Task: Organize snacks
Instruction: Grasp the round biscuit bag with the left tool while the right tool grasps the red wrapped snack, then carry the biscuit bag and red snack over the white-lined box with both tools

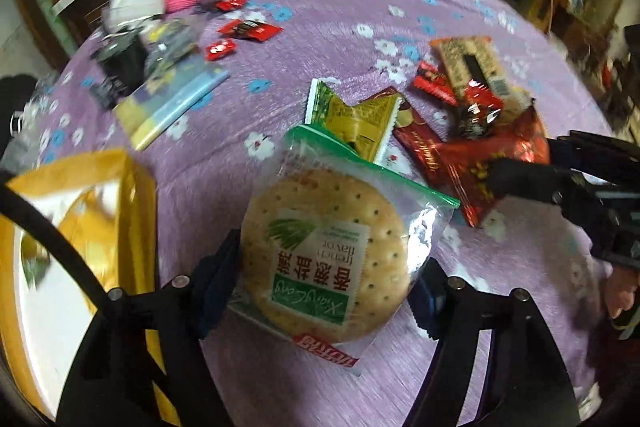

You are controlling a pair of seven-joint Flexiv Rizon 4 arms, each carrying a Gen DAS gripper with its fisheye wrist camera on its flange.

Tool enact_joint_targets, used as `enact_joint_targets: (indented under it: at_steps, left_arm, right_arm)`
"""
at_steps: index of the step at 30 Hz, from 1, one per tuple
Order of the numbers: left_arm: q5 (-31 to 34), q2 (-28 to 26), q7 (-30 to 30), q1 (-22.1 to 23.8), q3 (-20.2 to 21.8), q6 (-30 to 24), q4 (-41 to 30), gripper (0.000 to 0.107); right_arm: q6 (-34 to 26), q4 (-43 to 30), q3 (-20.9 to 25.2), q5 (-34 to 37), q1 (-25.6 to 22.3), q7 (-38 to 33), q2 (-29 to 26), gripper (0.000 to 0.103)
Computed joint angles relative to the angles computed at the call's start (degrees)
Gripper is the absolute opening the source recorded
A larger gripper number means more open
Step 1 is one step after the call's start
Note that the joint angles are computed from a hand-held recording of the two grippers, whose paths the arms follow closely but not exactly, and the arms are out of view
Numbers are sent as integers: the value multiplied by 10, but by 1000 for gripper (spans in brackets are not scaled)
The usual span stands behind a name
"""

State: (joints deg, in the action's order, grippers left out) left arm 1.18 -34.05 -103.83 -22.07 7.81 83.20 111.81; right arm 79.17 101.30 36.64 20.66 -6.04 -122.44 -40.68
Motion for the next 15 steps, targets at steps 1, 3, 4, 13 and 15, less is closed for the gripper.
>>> enact_joint_targets:
  at_steps: [1,3,4,13,15]
  left_arm:
    - [2,6,-12,-9,8,7,10,74]
    - [11,14,-36,-34,34,10,20,74]
    - [14,18,-42,-38,37,10,24,74]
    - [71,54,-131,-89,100,28,49,74]
    - [78,58,-145,-91,106,40,54,74]
  right_arm:
    - [2,1,9,4,-7,-8,0,33]
    - [5,2,21,9,-16,-19,0,33]
    - [7,2,27,11,-19,-24,0,33]
    - [32,14,53,15,-28,-52,0,33]
    - [41,17,60,13,-33,-55,0,33]
